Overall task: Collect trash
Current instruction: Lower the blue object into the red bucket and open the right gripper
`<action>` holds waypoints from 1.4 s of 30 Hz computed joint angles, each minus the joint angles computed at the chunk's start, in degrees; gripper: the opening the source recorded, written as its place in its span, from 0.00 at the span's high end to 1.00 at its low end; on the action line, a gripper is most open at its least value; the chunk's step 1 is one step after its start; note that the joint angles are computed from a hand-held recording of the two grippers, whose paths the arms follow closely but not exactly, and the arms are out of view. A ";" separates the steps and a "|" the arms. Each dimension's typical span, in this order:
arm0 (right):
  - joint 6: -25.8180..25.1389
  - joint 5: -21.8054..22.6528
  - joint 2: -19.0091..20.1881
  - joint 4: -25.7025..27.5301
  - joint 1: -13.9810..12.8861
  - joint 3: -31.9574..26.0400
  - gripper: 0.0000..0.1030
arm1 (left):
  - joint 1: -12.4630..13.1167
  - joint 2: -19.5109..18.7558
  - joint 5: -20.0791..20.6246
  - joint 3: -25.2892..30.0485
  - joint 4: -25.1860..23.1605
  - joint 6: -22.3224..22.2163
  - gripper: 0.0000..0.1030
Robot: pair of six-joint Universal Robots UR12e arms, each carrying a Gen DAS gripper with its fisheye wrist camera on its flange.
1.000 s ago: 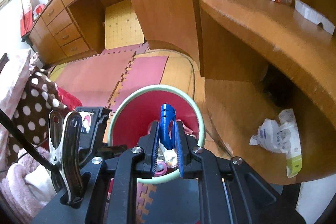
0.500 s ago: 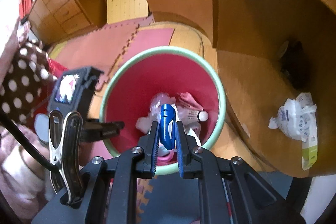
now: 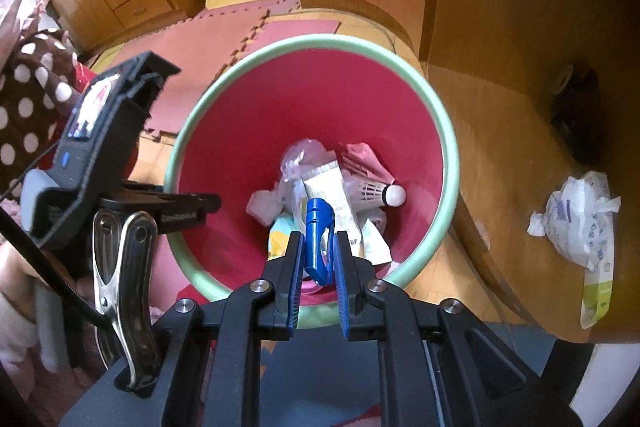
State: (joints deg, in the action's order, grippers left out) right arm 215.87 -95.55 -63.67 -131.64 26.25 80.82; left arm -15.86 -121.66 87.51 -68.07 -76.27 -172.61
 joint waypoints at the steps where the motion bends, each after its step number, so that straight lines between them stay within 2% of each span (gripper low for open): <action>1: 0.11 0.25 0.09 0.08 -0.03 -0.02 0.85 | 0.00 0.00 0.00 0.00 0.00 0.00 0.71; 13: -1.31 1.08 1.41 2.22 0.13 -0.51 0.85 | 0.12 -0.02 0.17 0.01 0.21 0.29 0.71; 37: -0.59 1.57 1.28 1.18 0.03 0.01 0.85 | 0.07 0.05 0.25 -0.17 0.39 0.25 0.71; 40: -0.33 2.06 1.22 0.39 -0.10 0.30 0.81 | 0.10 0.04 0.27 -0.23 0.48 0.32 0.71; 42: -0.30 2.55 1.23 -0.19 -0.12 0.37 0.74 | 0.06 0.08 0.25 -0.27 0.47 0.24 0.71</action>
State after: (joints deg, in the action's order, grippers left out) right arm 215.57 -93.01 -62.44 -131.83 26.13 81.20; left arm -15.80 -121.59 87.76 -68.34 -75.80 -172.37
